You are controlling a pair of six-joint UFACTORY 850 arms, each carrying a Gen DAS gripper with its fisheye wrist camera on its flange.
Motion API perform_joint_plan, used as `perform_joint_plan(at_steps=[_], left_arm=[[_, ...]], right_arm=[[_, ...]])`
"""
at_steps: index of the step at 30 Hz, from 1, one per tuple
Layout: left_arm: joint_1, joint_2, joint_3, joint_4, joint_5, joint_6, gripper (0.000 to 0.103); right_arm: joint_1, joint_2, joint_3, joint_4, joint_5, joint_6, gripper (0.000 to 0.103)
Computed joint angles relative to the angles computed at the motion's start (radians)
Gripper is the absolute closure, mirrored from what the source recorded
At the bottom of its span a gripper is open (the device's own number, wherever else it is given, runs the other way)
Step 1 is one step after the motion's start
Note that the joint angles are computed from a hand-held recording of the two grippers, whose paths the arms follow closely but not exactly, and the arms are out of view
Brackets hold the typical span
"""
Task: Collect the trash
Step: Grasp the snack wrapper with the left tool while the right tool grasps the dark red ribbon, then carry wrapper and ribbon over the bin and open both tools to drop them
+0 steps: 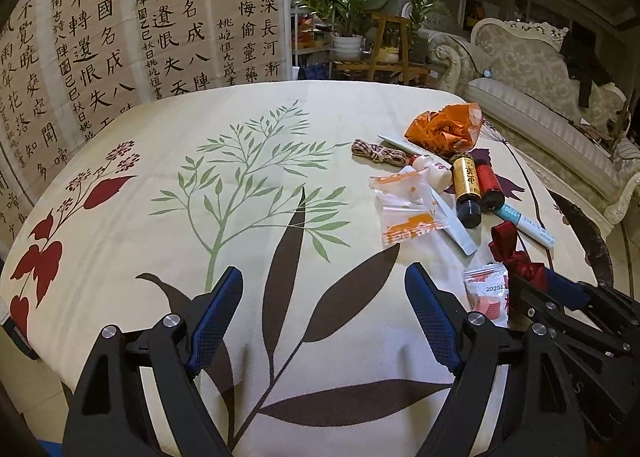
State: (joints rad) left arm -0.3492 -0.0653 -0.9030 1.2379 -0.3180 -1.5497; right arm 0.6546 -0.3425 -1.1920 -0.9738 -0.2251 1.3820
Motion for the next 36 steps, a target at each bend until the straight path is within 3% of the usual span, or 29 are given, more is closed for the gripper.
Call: perform_joint_plan(at_steps=[1, 4, 23, 27, 29, 36], left_arm=[[-0.001, -0.002, -0.001, -0.003, 0.002, 0.003, 0.022], [-0.004, -0.004, -0.004, -0.015, 0.005, 0.016, 0.022], [-0.117, -0.016, -0.025, 0.047, 0.01, 0.003, 0.023], [-0.139, -0.043, -0.042, 0.03, -0.004, 0.043, 0.037], [-0.139, -0.06, -0.053, -0.018, -0.003, 0.091, 0.039], [-0.145, -0.087, -0.065, -0.083, -0.012, 0.166, 0.075]], right_arm=[[0.0, -0.001, 0.0, 0.005, 0.004, -0.008, 0.08], [0.003, 0.004, 0.005, -0.031, 0.003, 0.022, 0.082], [-0.042, 0.147, 0.171, -0.404, -0.048, 0.464, 0.082], [-0.056, 0.162, 0.192, -0.435, -0.037, 0.507, 0.082], [-0.062, 0.166, 0.199, -0.45, -0.031, 0.526, 0.082], [-0.073, 0.175, 0.214, -0.504, -0.019, 0.589, 0.082]])
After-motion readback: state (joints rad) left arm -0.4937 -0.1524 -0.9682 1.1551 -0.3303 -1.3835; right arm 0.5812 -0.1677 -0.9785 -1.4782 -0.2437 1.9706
